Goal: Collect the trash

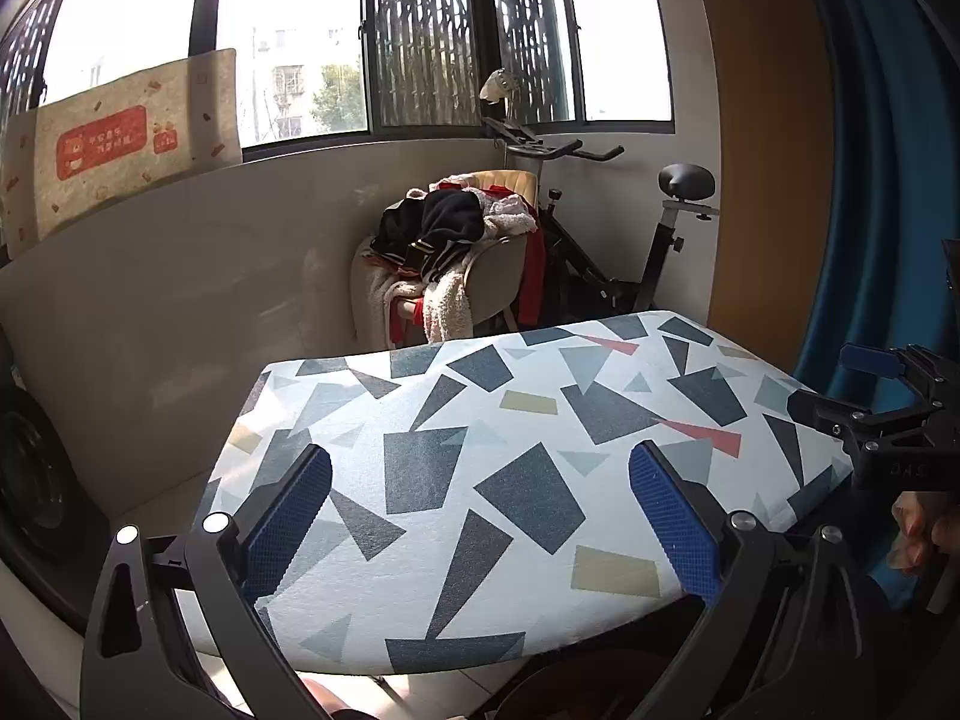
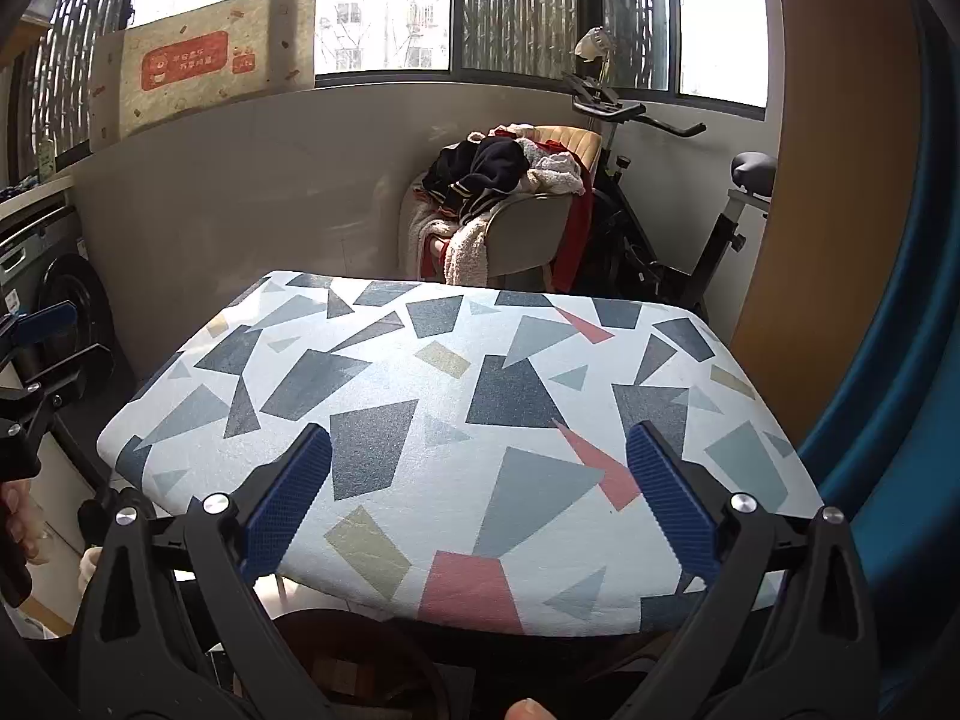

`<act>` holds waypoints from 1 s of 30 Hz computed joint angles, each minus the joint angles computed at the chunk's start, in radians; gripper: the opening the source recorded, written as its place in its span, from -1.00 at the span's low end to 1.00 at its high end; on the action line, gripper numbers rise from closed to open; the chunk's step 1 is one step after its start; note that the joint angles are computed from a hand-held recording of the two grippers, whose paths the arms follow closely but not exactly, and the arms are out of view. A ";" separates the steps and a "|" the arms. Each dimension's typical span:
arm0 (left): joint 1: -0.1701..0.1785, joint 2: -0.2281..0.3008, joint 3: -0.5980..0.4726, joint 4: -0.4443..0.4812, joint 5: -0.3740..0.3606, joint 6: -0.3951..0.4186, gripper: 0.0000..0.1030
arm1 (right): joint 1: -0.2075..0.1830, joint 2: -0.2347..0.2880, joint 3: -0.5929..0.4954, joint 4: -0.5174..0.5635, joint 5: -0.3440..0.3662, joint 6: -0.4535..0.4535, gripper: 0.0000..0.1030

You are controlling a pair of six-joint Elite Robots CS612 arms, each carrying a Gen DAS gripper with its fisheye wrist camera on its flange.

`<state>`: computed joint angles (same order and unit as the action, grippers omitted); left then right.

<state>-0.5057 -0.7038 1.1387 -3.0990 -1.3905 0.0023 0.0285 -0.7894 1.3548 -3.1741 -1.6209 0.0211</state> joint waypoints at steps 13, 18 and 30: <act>-0.001 -0.002 0.005 -0.001 -0.001 -0.002 0.88 | -0.001 0.001 -0.002 -0.002 -0.003 0.000 0.88; -0.001 -0.003 0.005 0.003 -0.003 -0.008 0.88 | 0.000 0.001 -0.002 -0.002 -0.004 0.000 0.88; 0.002 -0.002 0.007 0.002 -0.008 -0.013 0.88 | -0.001 0.001 -0.002 0.000 -0.004 0.002 0.88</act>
